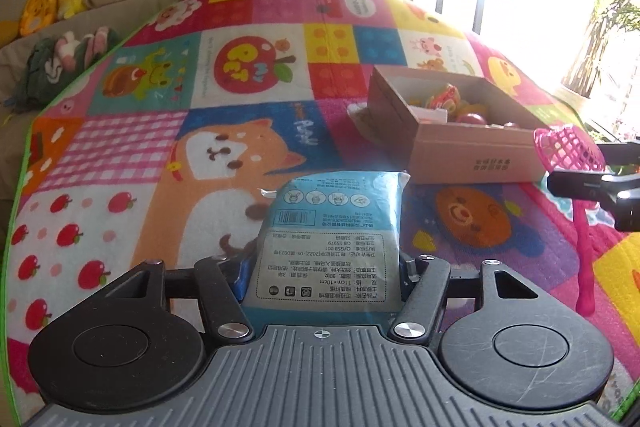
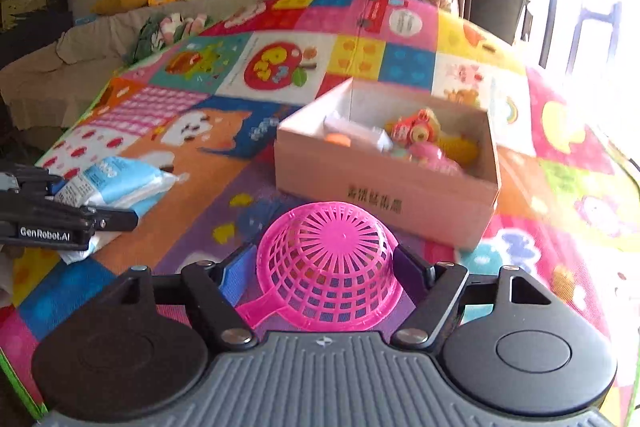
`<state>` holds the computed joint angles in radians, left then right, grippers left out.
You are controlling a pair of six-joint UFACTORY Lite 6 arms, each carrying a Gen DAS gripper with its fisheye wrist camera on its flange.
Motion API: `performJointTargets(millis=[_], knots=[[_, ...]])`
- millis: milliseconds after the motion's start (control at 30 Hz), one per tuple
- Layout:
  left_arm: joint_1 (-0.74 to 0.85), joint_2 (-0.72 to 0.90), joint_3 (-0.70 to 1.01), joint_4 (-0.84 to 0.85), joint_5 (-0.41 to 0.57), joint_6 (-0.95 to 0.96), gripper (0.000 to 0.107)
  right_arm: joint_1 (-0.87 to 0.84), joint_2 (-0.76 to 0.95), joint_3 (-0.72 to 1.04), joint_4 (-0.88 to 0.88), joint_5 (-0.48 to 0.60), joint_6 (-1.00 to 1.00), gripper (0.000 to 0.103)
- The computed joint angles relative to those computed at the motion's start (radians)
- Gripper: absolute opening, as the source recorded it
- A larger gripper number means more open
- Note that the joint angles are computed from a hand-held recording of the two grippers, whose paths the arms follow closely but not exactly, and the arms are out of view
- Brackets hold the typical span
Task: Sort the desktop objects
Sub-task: 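Lift the packet over the pink box with the left tool while the right lifts the basket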
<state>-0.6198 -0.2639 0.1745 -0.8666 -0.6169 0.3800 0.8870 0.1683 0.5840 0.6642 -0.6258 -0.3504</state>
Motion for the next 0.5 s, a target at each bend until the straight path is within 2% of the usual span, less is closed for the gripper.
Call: performJointTargets(millis=[133,233,367,500], knots=[[-0.034,-0.060,0.111,-0.111,-0.010,0.215,0.066,-0.037,-0.223,-0.035,0.024,-0.027,-0.146,0.075],[-0.017,-0.012,0.223,-0.056,-0.013,0.260,0.066,-0.078,-0.316,-0.009,0.024,-0.015,-0.238,0.075],[0.063,0.180,0.438,0.064,0.048,0.216,0.066,-0.137,-0.330,0.063,0.034,-0.011,-0.382,0.075],[0.112,0.435,0.719,0.210,0.131,0.110,0.066,-0.249,-0.279,0.157,-0.050,0.039,-0.367,0.075]])
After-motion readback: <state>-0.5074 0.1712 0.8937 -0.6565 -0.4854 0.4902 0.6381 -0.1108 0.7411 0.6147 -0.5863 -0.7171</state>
